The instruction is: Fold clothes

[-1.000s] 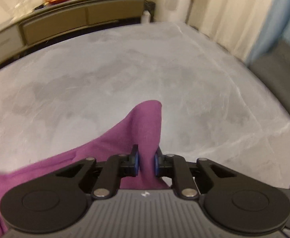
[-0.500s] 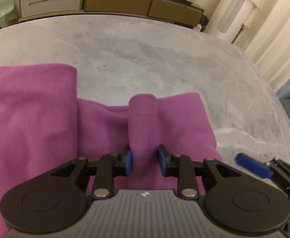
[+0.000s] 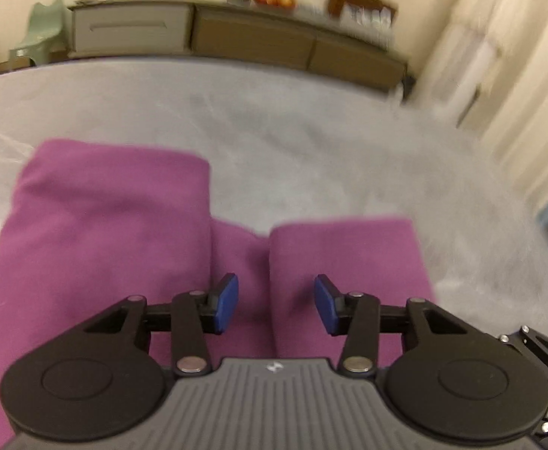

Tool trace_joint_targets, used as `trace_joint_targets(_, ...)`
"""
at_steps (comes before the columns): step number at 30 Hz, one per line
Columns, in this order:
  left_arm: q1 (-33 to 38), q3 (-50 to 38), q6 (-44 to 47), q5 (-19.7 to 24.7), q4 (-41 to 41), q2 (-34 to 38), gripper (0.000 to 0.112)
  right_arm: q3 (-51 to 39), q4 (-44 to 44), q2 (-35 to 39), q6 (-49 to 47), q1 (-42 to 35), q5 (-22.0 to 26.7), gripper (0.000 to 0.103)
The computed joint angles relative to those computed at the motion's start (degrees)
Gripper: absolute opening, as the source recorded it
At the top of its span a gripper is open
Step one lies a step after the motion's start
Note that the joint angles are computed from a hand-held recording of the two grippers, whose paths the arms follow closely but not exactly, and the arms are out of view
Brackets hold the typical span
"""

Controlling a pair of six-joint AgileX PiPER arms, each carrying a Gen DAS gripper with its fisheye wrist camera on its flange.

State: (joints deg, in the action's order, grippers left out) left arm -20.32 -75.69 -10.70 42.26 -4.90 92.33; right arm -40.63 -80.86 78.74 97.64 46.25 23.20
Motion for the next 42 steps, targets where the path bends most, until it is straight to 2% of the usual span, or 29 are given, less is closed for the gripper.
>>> trace_joint_targets(2, 0.38, -0.33, 0.43, 0.54, -0.93, 0.41, 0.045, -2.01, 4.58, 3.31, -5.11, 0.22, 1.01, 0.048)
trace_joint_targets(3, 1.36, 0.97, 2.31, -0.3, -3.34, -1.28, 0.045, -2.09, 3.44, 3.32, -4.28, 0.66, 1.73, 0.048)
trace_joint_targets(4, 2.44, 2.83, 4.38, -1.69, -6.17, -3.46, 0.047, -2.46, 3.75, 3.18, -4.57, 0.92, 2.24, 0.055)
trace_joint_targets(5, 3.78, 4.36, 7.15, -2.45, -9.93, -5.35, 0.048, -2.02, 3.05, 2.2, -2.56, 1.22, 3.09, 0.063)
trace_joint_targets(6, 5.14, 5.32, 10.29, -2.35, -14.09, -6.41, 0.05, -1.24, 1.73, 0.95, 0.63, 1.58, 4.15, 0.083)
trace_joint_targets(7, 6.25, 5.84, 12.69, -1.83, -17.33, -7.15, 0.05, -1.15, 2.14, 1.05, 1.54, 0.63, 3.03, 0.094)
trace_joint_targets(8, 6.68, 5.42, 13.34, -0.77, -18.45, -7.24, 0.05, -1.53, 4.47, 1.61, 0.16, -0.9, 1.0, 0.092)
trace_joint_targets(9, 6.82, 4.67, 14.04, 0.25, -19.6, -6.96, 0.05, -2.19, 8.89, 2.12, -3.52, -2.54, -0.97, 0.082)
trace_joint_targets(10, 6.3, 3.14, 14.93, 1.18, -20.86, -5.83, 0.053, -2.78, 13.37, 2.71, -7.18, -4.12, -2.81, 0.056)
trace_joint_targets(11, 5.93, 1.39, 15.88, 2.32, -21.88, -4.56, 0.055, -3.08, 15.7, 3.51, -8.55, -5.35, -4.29, 0.05)
trace_joint_targets(13, 2.66, -3.93, 14.56, 5.19, -18.7, -1.19, 0.066, -3.85, 13.48, 3.18, -7.37, -2.94, -0.96, 0.031)
trace_joint_targets(16, -4.75, -13.57, 11.01, 9.88, -9.59, 5.1, 0.073, -4.83, 3.13, 3.34, -0.42, 4.76, 7.66, 0.028)
trace_joint_targets(18, -8.78, -19.98, 9.93, 14.18, -3.9, 9.47, 0.072, -6.37, -0.91, 4.34, 0.96, 10.22, 13.98, 0.026)
trace_joint_targets(19, -10.61, -21.84, 9.03, 15.87, -0.06, 10.99, 0.048, -6.74, -2.38, 4.87, 1.47, 11.75, 15.51, 0.026)
trace_joint_targets(20, -11.32, -21.77, 9.06, 16.43, 1.67, 11.48, 0.038, -6.92, -3.73, 5.38, 2.05, 12.83, 16.41, 0.026)
trace_joint_targets(21, -10.88, -20.67, 9.39, 16.06, 1.12, 11.29, 0.033, -7.13, -5.02, 5.91, 2.53, 13.88, 17.29, 0.025)
trace_joint_targets(22, -9.56, -19.6, 9.96, 15.49, -1.01, 10.54, 0.03, -7.36, -5.17, 6.39, 2.94, 14.09, 17.49, 0.027)
trace_joint_targets(23, -8.06, -18.81, 10.56, 15.15, -3.27, 9.8, 0.029, -7.6, -4.87, 6.84, 3.31, 13.97, 17.4, 0.038)
trace_joint_targets(25, -4.45, -18.1, 11.84, 14.71, -9.32, 8.29, 0.029, -8.51, -2.95, 8.31, 3.17, 14.89, 20.63, 0.092)
trace_joint_targets(26, -3.23, -17.99, 12.49, 14.87, -11.49, 7.47, 0.029, -8.41, -2.97, 8.71, 3.72, 15.28, 22.07, 0.094)
trace_joint_targets(27, -2.1, -18.07, 13.15, 15.05, -13.57, 7.03, 0.029, -8.71, -1.56, 8.85, 2.83, 14.68, 21.21, 0.084)
trace_joint_targets(28, -1.27, -18.51, 13.83, 15.25, -15.38, 7.34, 0.029, -9.01, 0.36, 8.66, 0.98, 13.08, 18.27, 0.063)
trace_joint_targets(29, -0.63, -19.13, 14.37, 15.63, -17.03, 7.63, 0.029, -9.36, 2.61, 8.54, -1.19, 11.48, 15.43, 0.05)
trace_joint_targets(30, 0.15, -19.24, 15.27, 15.61, -18.96, 7.64, 0.029, -9.48, 3.86, 8.13, -2.11, 10.52, 13.9, 0.03)
trace_joint_targets(31, 1.59, -18.05, 17.17, 14.93, -21.82, 6.78, 0.029, -9.48, 4.65, 7.6, -2.44, 9.83, 12.87, 0.023)
trace_joint_targets(34, 9.56, -13.21, 24.59, 15.39, -32.98, 2.38, 0.029, -10.21, -0.02, 7.05, -1.64, 13.53, 18.62, 0.018)
trace_joint_targets(37, 22.96, -5.19, 37.81, 19.39, -46.38, -3.61, 0.03, -12.04, -7.28, 9.04, -4.21, 20.84, 26.21, 0.017)
trace_joint_targets(39, 33.86, 0.93, 46.02, 22.19, -51.41, -6.61, 0.033, -16.91, -9.85, 13.59, -8.93, 23.73, 27.72, 0.017)
trace_joint_targets(42, 44.32, 7.26, 44.7, 18.5, -50.23, -5.55, 0.043, -29.06, -5.8, 23.74, -20.13, 24.72, 24.23, 0.016)
